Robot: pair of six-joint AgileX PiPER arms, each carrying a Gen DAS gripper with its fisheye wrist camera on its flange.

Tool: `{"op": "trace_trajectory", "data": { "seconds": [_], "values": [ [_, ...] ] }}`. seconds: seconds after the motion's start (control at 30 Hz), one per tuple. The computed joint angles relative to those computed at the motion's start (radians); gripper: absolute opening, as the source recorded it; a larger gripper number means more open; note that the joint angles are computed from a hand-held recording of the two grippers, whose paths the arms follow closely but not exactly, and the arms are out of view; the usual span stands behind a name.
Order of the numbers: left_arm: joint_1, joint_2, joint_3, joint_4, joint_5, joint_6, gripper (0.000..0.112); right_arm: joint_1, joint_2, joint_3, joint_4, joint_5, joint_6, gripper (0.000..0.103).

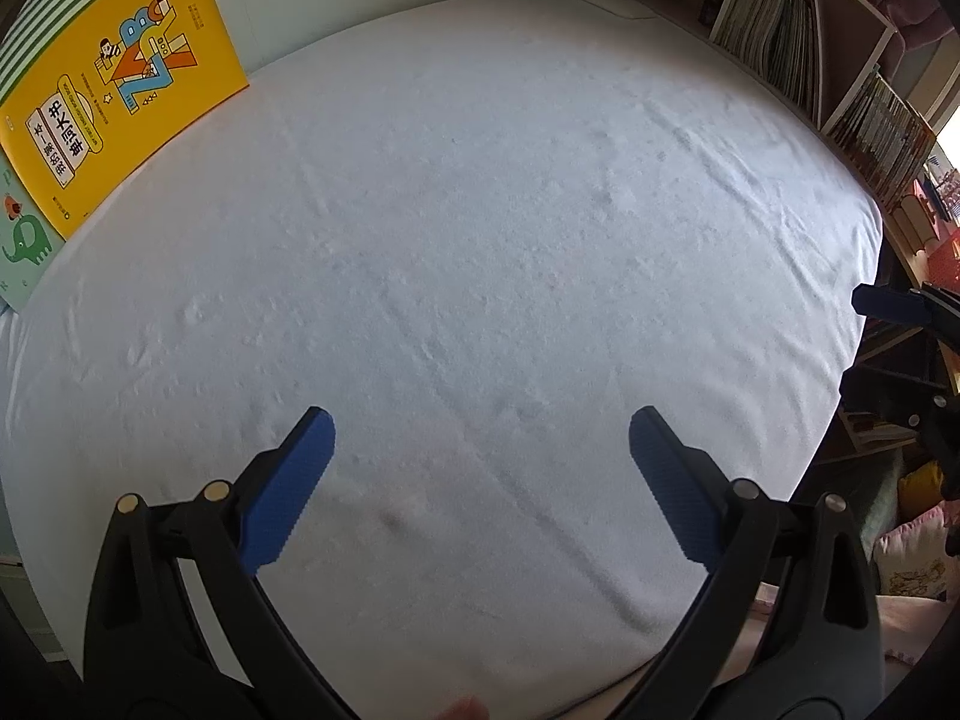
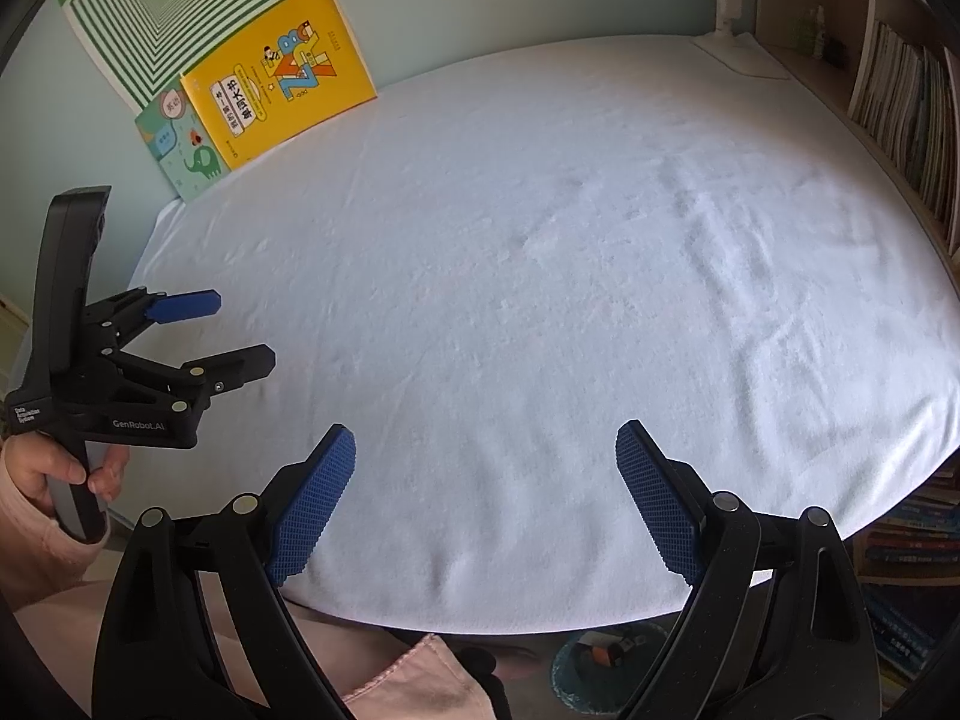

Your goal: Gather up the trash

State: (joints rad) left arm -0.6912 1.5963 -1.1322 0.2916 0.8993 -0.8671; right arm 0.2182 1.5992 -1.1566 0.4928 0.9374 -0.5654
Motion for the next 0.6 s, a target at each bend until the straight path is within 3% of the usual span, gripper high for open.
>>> {"op": "trace_trajectory", "data": {
  "seconds": [0.13, 0.3, 0.6],
  "values": [
    [-0.029, 0.010, -0.009, 0.068, 0.034, -0.039, 0.096, 0.005, 0.001, -0.001, -0.006, 0.001, 0.005, 0.088],
    [-0.028, -0.002, 0.006, 0.074, 0.025, -0.047, 0.096, 0.007, -0.001, 0.004, -0.005, -0.006, 0.006, 0.088],
    [0.001, 0.011, -0.004, -0.004, 0.018, 0.012, 0.096, 0.009, -0.002, 0.009, -0.009, -0.009, 0.010, 0.088]
  ]
}}
